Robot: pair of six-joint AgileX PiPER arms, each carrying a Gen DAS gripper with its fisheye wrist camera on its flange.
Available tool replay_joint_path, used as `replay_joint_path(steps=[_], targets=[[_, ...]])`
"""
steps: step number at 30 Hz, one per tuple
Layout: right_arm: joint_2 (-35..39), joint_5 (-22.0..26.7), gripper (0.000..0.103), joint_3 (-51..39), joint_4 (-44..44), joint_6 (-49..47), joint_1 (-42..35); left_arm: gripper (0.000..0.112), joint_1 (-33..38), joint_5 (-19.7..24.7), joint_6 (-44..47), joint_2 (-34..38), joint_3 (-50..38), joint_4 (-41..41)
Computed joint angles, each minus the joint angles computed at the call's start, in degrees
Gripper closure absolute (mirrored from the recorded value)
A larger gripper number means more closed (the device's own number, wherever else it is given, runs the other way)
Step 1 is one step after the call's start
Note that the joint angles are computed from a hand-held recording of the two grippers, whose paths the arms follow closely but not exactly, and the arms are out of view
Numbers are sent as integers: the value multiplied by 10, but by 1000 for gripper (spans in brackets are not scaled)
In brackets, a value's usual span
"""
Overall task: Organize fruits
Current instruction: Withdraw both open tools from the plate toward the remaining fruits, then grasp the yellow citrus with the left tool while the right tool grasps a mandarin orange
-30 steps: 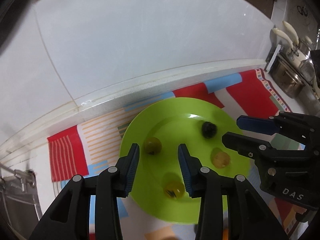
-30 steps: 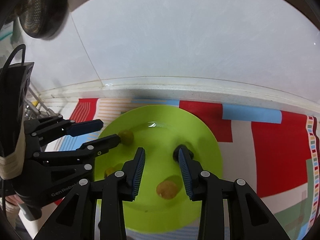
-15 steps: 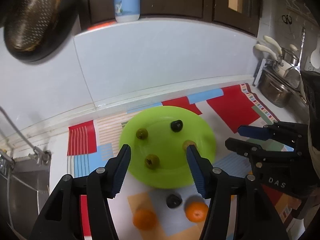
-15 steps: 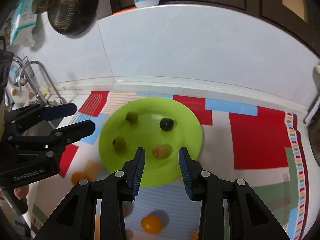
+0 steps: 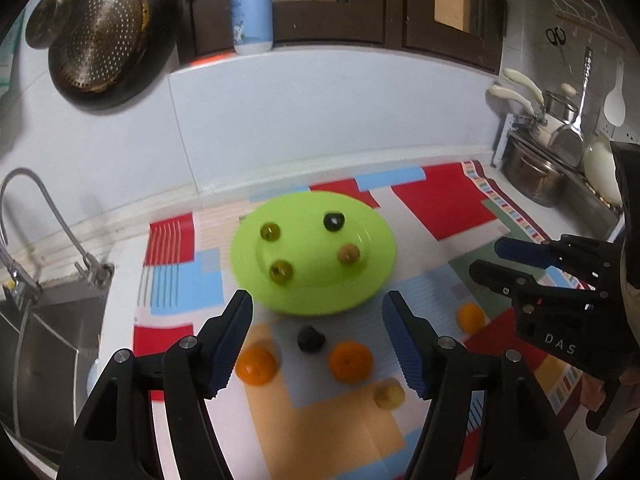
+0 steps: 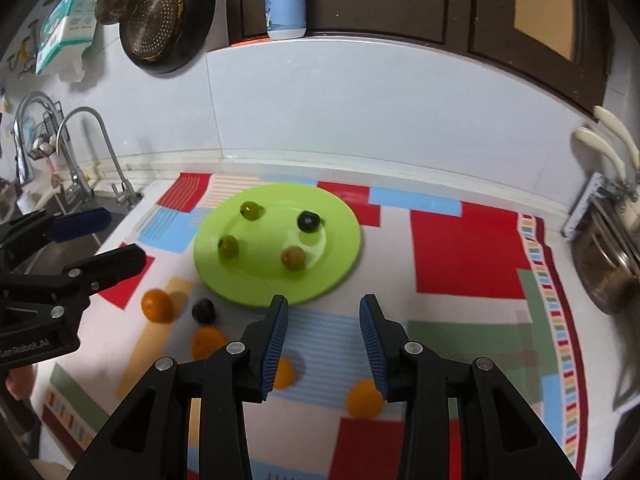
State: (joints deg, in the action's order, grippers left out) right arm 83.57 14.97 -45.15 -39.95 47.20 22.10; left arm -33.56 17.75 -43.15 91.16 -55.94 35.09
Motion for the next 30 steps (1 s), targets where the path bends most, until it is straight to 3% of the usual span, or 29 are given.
replay_joint_path(steps=[15,23,30], targets=[[-38,-25,65,100,0,19,3,46,-50,-2,-83,5,65,10],[-18,-58,65,130,18,-12,-25,46,-68,-25,-164,38,82,67],[18,-92,65,138,-17,-5,-51,46,-98,-22,-425,73,98,315]])
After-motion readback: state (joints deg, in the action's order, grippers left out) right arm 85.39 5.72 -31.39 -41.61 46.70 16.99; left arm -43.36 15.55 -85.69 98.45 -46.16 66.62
